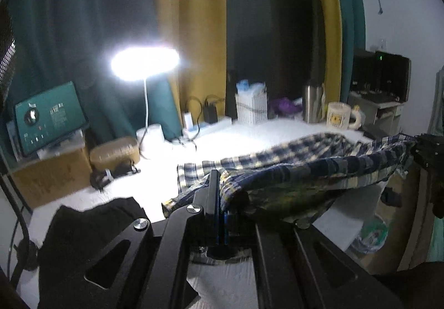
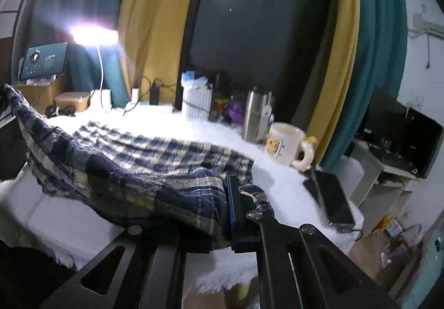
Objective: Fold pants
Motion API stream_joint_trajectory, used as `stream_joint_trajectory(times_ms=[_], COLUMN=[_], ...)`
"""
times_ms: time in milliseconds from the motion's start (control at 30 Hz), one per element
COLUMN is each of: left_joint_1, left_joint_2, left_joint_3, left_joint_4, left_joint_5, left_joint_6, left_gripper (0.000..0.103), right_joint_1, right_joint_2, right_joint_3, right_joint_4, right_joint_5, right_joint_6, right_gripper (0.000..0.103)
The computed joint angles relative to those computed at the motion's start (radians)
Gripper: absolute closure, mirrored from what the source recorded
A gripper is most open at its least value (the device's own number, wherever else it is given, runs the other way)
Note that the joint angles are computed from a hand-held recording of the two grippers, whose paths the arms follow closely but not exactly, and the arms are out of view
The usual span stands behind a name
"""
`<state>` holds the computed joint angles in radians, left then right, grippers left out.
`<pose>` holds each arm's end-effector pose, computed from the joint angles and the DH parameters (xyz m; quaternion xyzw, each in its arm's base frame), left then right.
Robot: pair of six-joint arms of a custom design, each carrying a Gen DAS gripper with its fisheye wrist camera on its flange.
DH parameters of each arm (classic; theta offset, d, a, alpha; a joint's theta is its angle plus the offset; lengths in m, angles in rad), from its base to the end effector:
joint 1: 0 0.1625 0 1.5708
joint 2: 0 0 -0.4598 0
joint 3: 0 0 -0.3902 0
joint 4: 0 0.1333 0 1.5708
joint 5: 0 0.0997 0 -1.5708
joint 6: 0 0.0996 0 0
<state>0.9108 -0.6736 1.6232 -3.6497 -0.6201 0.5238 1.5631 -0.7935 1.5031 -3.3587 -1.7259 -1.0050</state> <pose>-0.2484 -0.6697 0.1974 0.2158 0.7600 -0.5010 0.3533 0.1121 -0.7532 0.2773 0.3742 -0.7704 0.4154 0.3064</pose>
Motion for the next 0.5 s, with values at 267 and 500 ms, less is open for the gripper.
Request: stream_joint_trajectory(times_ms=[267,500], left_joint_1=[-0.056,-0.117], left_joint_2=[-0.007,-0.018], left_joint_3=[0.004,0.023], left_joint_4=[-0.144,-0.232], left_joint_5=[-0.017,-0.017], left_joint_6=[0.129,0.234], left_gripper=[0.102,0.102], right_joint_1=[0.010,0.010], right_joint_2=[-0.031,-0.061], right_joint_3=[0.017,0.044], right_joint_4=[-0.066,-0.120], right_joint_5=[0.047,0.083], right_joint_6=[0.035,0.059], right_gripper=[0.096,0.096])
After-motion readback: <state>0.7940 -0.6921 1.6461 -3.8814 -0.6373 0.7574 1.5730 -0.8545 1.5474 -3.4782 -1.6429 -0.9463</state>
